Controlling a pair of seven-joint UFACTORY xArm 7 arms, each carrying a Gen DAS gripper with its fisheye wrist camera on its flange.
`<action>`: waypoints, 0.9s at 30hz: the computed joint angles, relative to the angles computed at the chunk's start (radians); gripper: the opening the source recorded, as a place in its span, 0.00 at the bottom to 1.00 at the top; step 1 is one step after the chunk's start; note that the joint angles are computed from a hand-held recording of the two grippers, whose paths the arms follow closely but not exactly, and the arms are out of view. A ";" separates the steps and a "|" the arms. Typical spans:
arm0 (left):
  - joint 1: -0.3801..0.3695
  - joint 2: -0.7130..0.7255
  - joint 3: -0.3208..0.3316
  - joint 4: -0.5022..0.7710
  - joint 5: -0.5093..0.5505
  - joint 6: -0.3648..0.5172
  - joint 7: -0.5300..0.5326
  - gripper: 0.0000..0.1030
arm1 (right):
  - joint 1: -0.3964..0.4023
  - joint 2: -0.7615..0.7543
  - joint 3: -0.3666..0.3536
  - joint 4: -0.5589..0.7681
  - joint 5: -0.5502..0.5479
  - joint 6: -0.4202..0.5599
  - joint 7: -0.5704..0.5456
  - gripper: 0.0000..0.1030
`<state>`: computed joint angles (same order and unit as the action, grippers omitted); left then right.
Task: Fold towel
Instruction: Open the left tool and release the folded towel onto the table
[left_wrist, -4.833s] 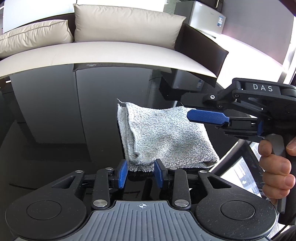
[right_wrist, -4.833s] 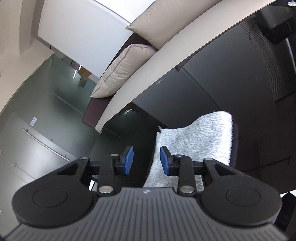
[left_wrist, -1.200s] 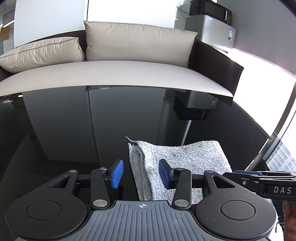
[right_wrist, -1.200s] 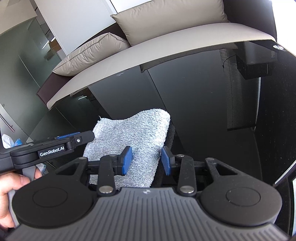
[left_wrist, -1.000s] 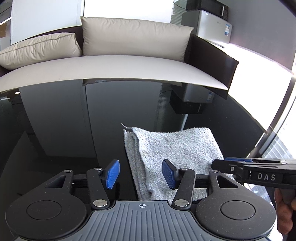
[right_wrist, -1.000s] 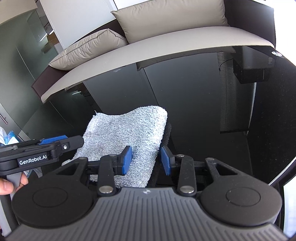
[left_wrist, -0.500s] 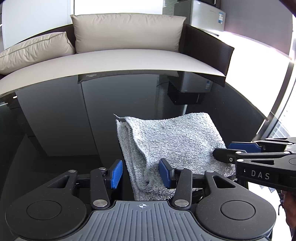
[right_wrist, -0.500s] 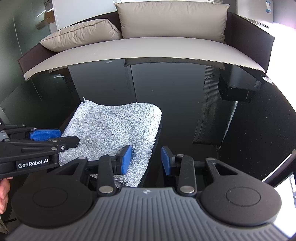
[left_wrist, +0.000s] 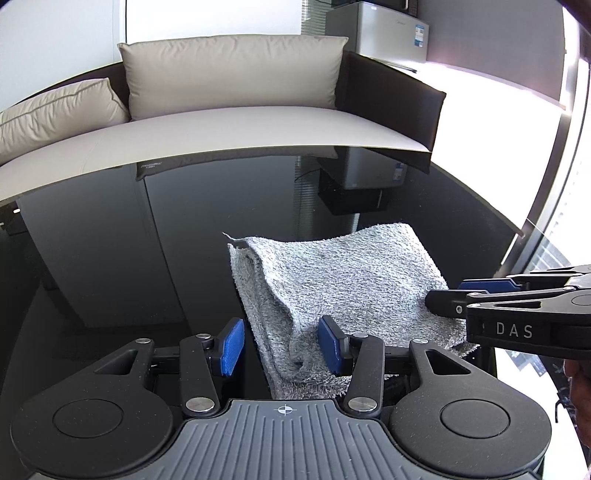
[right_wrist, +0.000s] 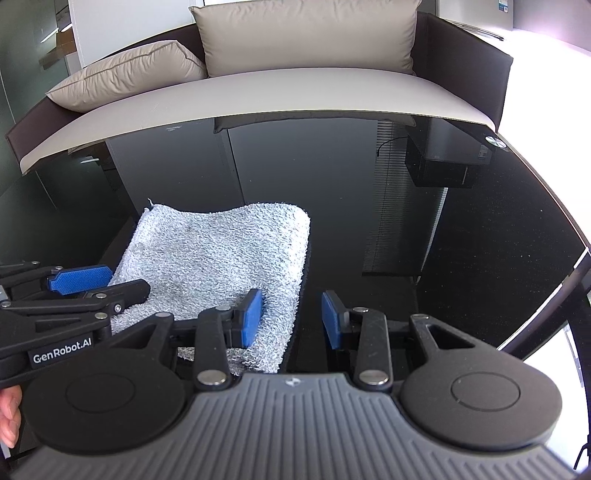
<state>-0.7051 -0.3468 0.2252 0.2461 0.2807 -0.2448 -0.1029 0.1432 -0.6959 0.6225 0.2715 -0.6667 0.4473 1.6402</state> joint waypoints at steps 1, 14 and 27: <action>0.003 0.002 -0.006 0.001 -0.003 -0.002 -0.003 0.40 | 0.004 -0.004 -0.005 -0.004 0.003 0.002 0.000 0.36; 0.034 -0.054 -0.026 -0.013 -0.060 0.047 0.015 0.42 | -0.012 -0.088 0.016 -0.047 0.034 -0.050 0.034 0.41; 0.125 -0.091 -0.151 -0.027 -0.181 0.080 0.059 0.44 | -0.036 -0.069 0.033 -0.046 0.062 -0.072 -0.007 0.41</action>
<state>-0.5803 -0.4374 0.0746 0.2192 0.0999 -0.1647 -0.0435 0.1075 -0.7648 0.6559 0.2256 -0.6046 0.3753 1.6327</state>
